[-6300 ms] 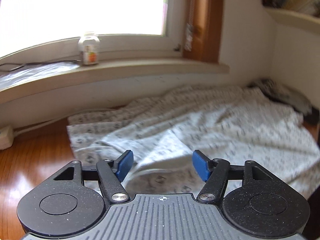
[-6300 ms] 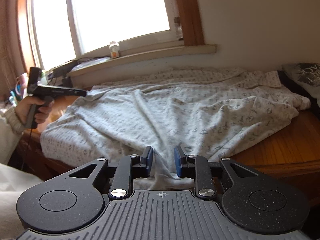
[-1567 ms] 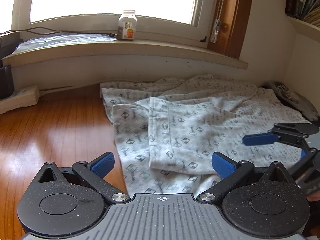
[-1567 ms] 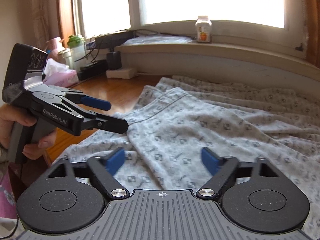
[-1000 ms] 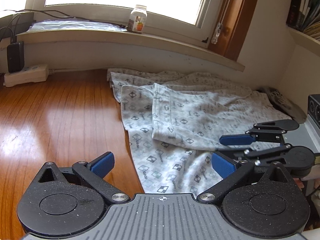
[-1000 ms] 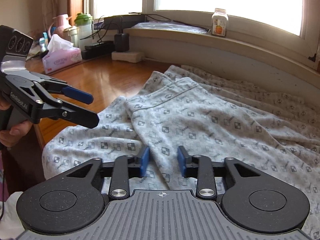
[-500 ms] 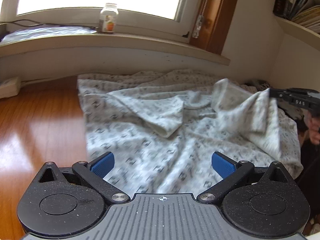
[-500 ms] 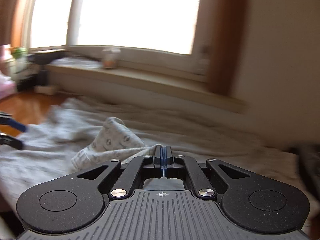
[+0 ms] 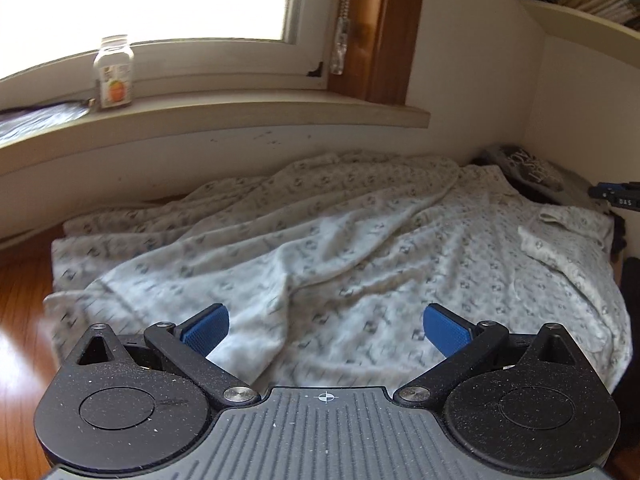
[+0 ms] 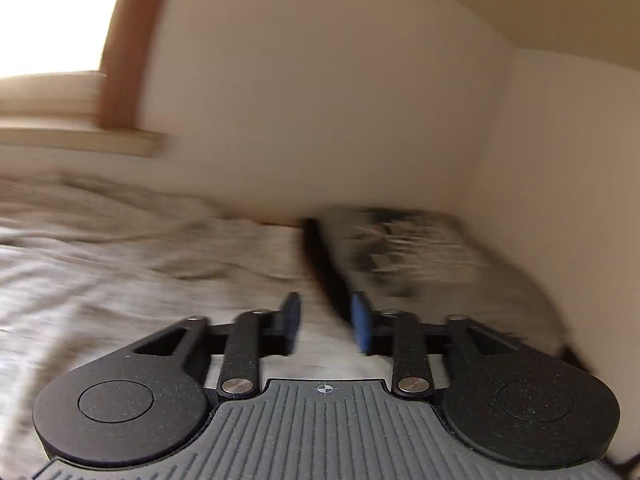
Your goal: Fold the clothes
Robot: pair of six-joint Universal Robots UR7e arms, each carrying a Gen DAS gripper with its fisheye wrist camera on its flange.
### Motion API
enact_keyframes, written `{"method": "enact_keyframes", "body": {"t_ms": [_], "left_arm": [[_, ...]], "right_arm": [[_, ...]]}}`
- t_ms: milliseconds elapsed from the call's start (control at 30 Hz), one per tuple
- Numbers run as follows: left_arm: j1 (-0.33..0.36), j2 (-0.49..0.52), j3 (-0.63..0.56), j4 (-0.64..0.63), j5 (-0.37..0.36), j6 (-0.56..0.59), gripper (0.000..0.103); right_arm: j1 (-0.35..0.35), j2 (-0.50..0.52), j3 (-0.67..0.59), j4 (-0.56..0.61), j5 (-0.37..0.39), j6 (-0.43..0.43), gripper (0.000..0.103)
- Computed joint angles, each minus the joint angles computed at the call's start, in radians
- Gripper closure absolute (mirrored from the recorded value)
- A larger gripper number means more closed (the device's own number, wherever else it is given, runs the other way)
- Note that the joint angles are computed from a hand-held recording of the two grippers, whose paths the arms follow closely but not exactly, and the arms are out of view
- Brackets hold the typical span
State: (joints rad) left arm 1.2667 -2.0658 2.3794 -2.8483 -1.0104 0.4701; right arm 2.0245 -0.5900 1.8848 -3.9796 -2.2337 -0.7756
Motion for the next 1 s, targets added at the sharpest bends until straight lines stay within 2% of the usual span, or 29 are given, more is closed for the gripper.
{"method": "enact_keyframes", "body": {"t_ms": [67,100,133,200,333,433,567,600,633,733,1000], "left_arm": [[-0.009,0.035,0.008,-0.050,0.020,0.021,0.000],[-0.004,0.048,0.008,-0.069,0.012,0.035,0.000],[0.002,0.060,0.005,-0.074,0.001,0.045,0.000],[0.014,0.086,-0.003,-0.073,-0.005,0.057,0.000],[0.033,0.138,-0.009,-0.121,0.049,0.085,0.000],[0.064,0.143,-0.032,-0.087,0.006,0.068,0.000],[0.080,0.152,-0.052,-0.060,-0.003,0.076,0.000],[0.078,0.154,-0.053,-0.057,0.004,0.088,0.000],[0.073,0.156,-0.053,-0.055,0.016,0.104,0.000],[0.074,0.165,-0.058,-0.052,0.028,0.136,0.000],[0.123,0.224,-0.124,-0.059,-0.016,0.171,0.000]], "right_arm": [[-0.025,-0.044,0.049,0.153,0.171,0.178,0.065],[-0.038,-0.051,0.057,0.209,0.253,0.227,0.061],[-0.041,-0.042,0.049,0.247,0.299,0.248,0.058],[-0.033,-0.006,0.004,0.321,0.327,0.260,0.057],[-0.030,0.062,-0.086,0.408,0.340,0.228,0.054],[-0.030,0.089,-0.126,0.459,0.347,0.220,0.053],[0.009,0.098,-0.141,0.545,0.286,0.235,0.053],[0.010,0.107,-0.150,0.551,0.272,0.230,0.052],[0.004,0.111,-0.145,0.530,0.283,0.225,0.049],[-0.003,0.117,-0.144,0.511,0.296,0.222,0.047],[-0.001,0.144,-0.201,0.540,0.276,0.227,0.042]]}}
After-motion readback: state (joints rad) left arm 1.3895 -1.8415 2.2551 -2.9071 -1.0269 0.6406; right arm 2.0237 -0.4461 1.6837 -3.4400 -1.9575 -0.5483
